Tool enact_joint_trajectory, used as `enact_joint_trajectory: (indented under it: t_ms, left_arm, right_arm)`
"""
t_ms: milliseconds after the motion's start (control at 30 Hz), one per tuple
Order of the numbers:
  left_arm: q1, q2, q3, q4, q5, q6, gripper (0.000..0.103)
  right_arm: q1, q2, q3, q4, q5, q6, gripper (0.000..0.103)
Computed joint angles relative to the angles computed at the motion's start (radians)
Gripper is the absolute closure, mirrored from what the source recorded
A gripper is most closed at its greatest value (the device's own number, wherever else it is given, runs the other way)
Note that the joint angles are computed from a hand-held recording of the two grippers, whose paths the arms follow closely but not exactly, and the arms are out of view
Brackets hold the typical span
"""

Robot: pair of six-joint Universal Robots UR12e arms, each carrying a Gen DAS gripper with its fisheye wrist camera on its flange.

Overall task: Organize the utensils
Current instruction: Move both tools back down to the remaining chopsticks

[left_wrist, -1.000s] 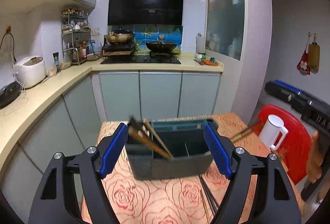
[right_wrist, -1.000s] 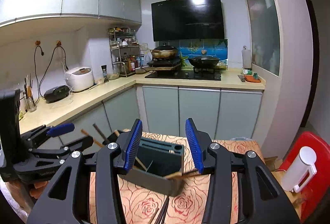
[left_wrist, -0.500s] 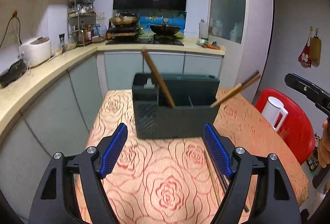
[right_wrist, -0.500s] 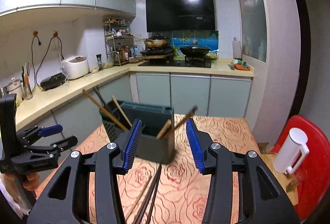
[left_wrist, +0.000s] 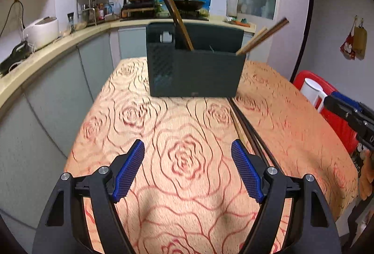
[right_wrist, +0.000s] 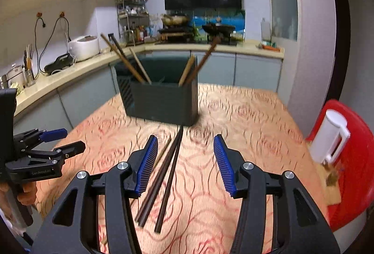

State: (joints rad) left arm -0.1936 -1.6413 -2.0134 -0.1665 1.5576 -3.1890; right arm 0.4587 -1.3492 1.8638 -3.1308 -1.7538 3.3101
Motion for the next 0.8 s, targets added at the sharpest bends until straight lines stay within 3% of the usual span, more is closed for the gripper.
enact_joint_trajectory:
  t_ms: [600, 800]
  left_arm:
    - [-0.040, 0.000, -0.032, -0.013, 0.053, 0.011, 0.029]
    - [-0.041, 0.005, -0.040, -0.031, 0.028, 0.010, 0.029]
  right_arm:
    - [0.011, 0.001, 0.052, 0.048, -0.018, 0.040, 0.055]
    - [0.008, 0.001, 0.059, 0.061, -0.011, 0.054, 0.055]
